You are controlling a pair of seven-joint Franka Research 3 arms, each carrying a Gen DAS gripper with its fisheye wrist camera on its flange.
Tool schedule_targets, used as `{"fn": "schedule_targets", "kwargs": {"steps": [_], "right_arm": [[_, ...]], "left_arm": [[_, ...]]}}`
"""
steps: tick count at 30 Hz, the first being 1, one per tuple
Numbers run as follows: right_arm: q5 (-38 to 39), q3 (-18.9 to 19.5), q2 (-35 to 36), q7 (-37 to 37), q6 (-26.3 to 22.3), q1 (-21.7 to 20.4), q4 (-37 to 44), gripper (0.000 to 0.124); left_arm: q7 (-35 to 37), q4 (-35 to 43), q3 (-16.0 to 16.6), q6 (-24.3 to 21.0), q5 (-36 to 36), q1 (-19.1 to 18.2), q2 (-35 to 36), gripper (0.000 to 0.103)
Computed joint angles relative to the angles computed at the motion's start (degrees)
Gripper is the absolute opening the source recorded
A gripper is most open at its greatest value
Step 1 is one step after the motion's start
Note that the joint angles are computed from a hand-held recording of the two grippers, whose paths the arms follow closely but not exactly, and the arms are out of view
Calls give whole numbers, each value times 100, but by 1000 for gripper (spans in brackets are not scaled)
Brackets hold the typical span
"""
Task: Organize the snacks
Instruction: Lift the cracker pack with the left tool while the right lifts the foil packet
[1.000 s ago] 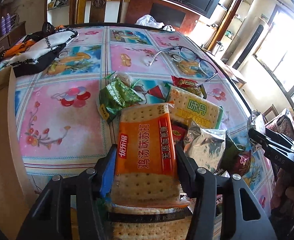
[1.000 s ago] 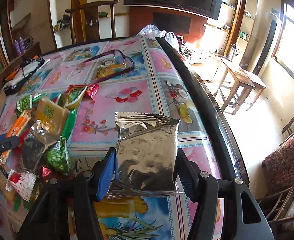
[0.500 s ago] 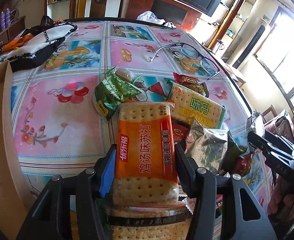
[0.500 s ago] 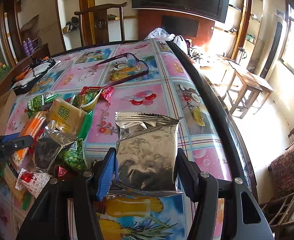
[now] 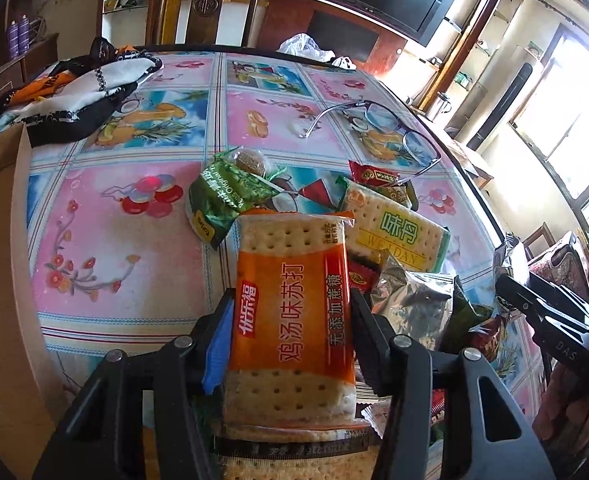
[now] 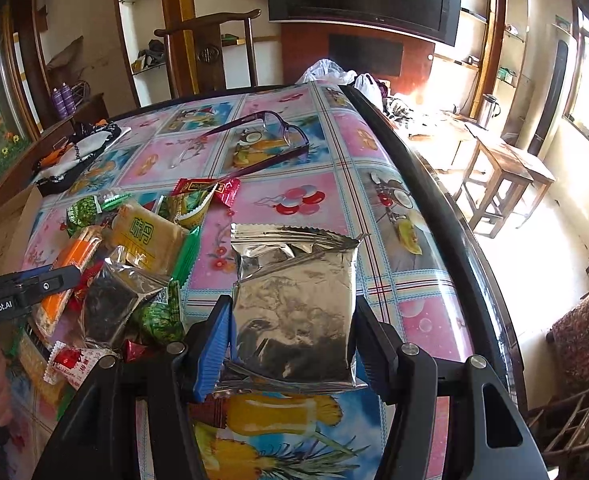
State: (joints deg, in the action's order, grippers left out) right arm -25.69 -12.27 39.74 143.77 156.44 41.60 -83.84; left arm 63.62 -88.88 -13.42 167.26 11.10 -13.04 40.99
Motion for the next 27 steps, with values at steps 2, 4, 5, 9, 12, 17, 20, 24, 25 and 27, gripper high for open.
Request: {"fn": "schedule_targets", "kwargs": {"steps": [2,4,5,9,12,17,20,24,25,27], "right_arm": [[-23,-40,2,54,45,28,-4,62],[-34,-52,21,64,5,41,24,62],[-42,-57,31,71,-9,48,37,62],[-152,-162,6,242,87,122,-16,62],[-296,-311,-82,501,284,216,-173,62],[-350,-323,-90,571,421,210,-189,62],[-401,-390,-98,659,457,259,-207,62],[-398,-384,-96,670,514,247,-216,62],[-400,-390,-97,676,546,250,-221,62],[-419,-424,-121,707,664,275,-279,62]], "left_arm": [[-126,-130,160,182,95,-118,-104,52],[-291,-222,340,329,232,-255,-187,52],[-338,-278,382,434,295,-284,-230,52],[-543,-443,507,700,473,-341,-358,52],[-654,-475,570,744,573,-363,-396,52],[-733,-497,529,755,635,-306,-417,52],[-791,-527,592,774,701,-353,-450,52],[-936,-611,737,854,800,-449,-524,52],[-987,-629,785,875,826,-480,-542,52],[-1068,-693,850,933,877,-509,-598,52]]}}
